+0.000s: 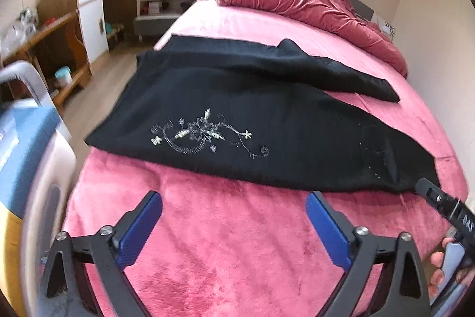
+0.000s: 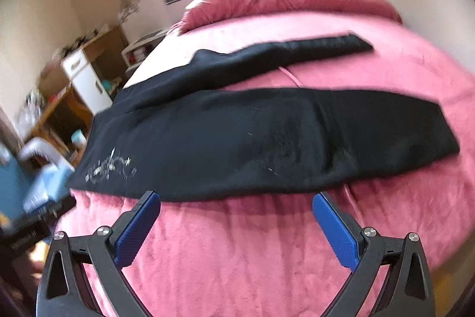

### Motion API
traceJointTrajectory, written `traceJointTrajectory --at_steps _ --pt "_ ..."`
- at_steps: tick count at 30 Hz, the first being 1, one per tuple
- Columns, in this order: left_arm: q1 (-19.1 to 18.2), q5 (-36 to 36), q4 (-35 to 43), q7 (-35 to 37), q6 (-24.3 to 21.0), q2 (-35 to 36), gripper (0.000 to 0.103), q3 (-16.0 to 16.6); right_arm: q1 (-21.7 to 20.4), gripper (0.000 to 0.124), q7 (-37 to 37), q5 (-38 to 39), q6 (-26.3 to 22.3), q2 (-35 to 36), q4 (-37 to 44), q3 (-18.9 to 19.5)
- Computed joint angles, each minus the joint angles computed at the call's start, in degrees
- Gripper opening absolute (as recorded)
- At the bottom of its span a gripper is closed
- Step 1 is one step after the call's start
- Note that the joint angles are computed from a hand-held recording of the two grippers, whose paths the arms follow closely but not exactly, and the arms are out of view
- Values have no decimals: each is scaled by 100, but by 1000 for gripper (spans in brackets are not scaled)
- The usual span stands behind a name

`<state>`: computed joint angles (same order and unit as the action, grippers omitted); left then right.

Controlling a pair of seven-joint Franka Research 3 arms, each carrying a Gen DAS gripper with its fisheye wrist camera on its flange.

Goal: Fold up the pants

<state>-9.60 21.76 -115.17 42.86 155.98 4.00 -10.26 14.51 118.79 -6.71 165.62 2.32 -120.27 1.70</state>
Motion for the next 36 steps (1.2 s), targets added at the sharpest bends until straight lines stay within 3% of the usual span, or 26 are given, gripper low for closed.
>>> traceJointTrajectory --at_steps 5,9,16,19,26,27,30,32,34,36 --pt "122 -350 -40 348 51 67 100 26 -321 103 -817 1968 181 -89 -303 -60" --pt "268 -751 42 766 -130 179 99 87 -561 81 -1065 3016 125 43 -281 -160" --pt "660 -1488 95 799 -328 359 76 248 -841 72 -478 2771 -166 502 67 -431" --pt "802 -1671 148 630 -350 457 68 312 -1011 71 -582 2919 -190 674 225 -430" --pt "1163 -2797 466 1066 -158 887 58 105 -1170 71 -499 2851 -176 784 427 -516" --pt "1186 -2912 521 1136 -140 949 52 64 -1205 71 -500 2878 -184 793 454 -525" --pt "1086 -2711 716 982 -103 1132 48 125 -1244 71 -434 2817 -69 768 385 -607" --pt "1060 -2598 857 903 -135 1248 40 142 -1463 71 -931 3355 58 683 265 -428" --pt "1017 -2421 935 787 -142 1309 20 190 -1454 71 -779 3274 126 763 332 -536" --pt "1027 -2325 963 738 -116 1310 13 201 -1510 71 -688 3275 125 822 391 -604"
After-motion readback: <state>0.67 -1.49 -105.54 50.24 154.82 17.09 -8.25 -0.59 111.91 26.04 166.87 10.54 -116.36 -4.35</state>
